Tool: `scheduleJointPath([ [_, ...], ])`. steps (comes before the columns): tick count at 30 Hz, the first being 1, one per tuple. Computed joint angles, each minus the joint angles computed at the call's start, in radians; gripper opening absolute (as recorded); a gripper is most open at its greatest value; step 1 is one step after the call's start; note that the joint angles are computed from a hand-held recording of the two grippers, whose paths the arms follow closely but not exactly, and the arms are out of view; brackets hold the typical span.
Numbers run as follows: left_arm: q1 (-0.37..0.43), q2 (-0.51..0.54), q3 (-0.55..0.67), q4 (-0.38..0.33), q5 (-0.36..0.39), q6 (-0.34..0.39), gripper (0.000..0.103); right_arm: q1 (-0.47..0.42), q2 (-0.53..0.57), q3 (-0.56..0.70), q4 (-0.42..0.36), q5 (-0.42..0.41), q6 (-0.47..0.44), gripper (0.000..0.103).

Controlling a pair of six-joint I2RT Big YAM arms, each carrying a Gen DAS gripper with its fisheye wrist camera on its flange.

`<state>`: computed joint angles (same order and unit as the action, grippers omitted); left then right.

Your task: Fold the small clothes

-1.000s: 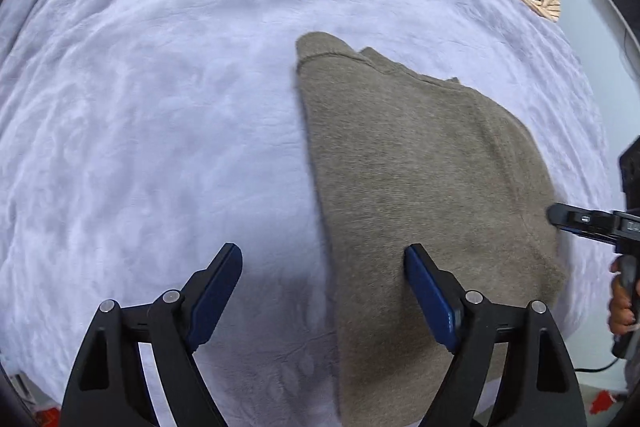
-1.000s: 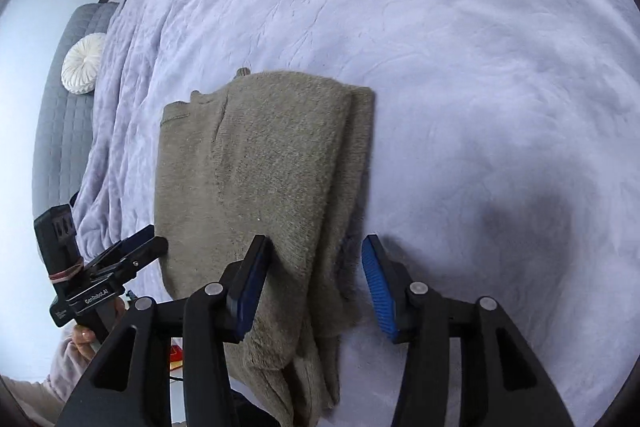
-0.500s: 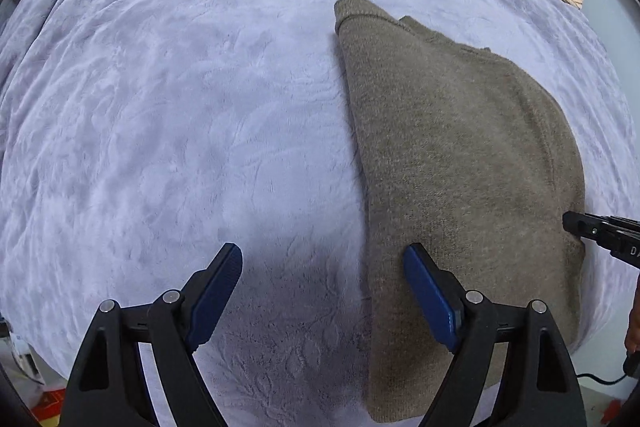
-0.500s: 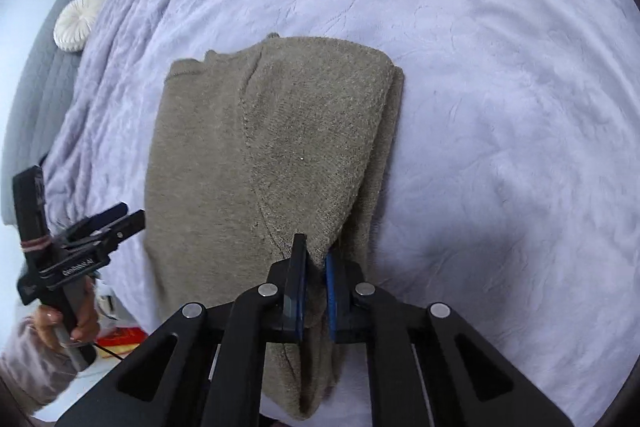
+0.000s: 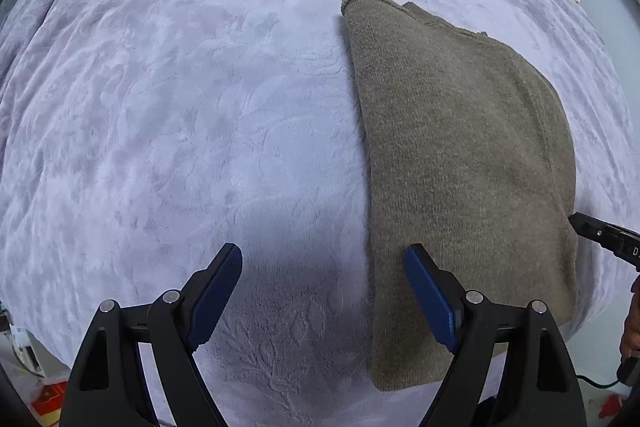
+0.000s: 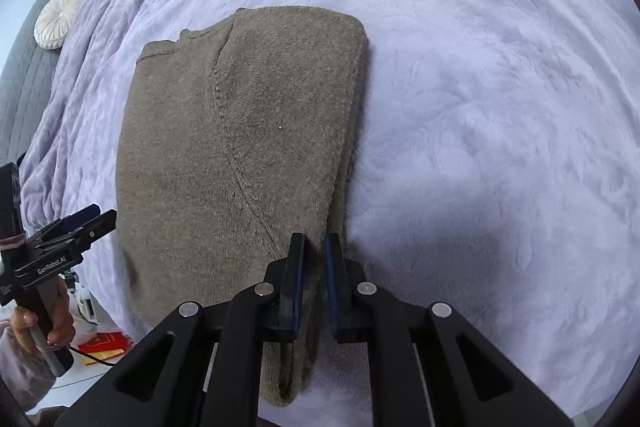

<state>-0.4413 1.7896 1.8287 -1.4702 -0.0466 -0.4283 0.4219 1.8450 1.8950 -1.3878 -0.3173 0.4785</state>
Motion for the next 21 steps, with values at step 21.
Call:
scheduleJointPath([
  [21,-0.045,-0.030,-0.060,-0.097,0.090,-0.002,0.084,0.091,-0.046,-0.056,-0.093,-0.030,0.011,0.022],
])
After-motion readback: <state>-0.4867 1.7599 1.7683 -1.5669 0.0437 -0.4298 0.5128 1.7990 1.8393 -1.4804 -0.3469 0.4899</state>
